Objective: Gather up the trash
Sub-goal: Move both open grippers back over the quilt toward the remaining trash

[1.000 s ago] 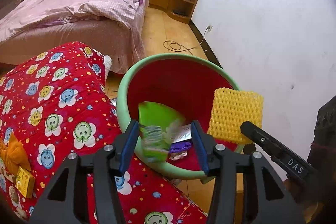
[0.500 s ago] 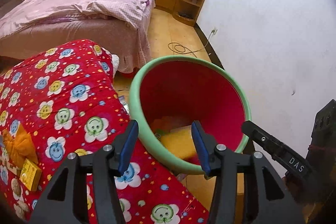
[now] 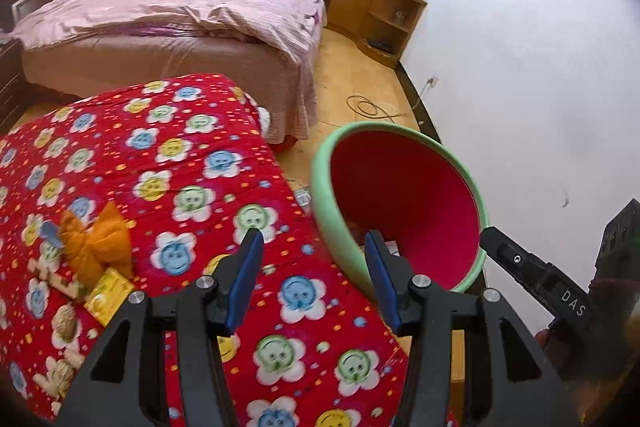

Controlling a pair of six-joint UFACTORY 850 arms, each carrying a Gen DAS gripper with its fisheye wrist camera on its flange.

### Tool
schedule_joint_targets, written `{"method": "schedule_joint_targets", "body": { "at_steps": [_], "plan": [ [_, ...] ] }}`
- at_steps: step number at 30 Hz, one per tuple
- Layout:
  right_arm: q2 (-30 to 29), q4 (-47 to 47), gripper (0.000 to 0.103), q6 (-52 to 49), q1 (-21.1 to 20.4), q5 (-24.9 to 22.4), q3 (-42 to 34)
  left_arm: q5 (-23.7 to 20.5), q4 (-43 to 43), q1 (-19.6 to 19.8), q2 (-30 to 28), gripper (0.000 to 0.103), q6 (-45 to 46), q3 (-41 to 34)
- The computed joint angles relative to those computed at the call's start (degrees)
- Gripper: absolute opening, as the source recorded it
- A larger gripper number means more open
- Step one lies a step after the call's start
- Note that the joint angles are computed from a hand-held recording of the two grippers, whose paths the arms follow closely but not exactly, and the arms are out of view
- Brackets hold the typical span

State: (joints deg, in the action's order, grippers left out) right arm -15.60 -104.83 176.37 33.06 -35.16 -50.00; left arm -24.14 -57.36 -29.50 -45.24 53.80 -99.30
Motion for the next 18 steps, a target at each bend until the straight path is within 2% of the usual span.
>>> {"method": "schedule_joint_targets", "body": {
  "at_steps": [10, 18],
  "plan": [
    [-1.95, 1.19, 0.056, -4.42, 1.5, 1.02, -4.11, 2.44, -4.35, 3.22, 3.97, 0.052, 1.91, 5.52],
    [-4.42, 2.39, 0.057, -9.03, 2.82, 2.55, -8.47, 4.45, -7.65, 6.17, 6.46, 0.052, 2.73, 9.54]
  ]
}}
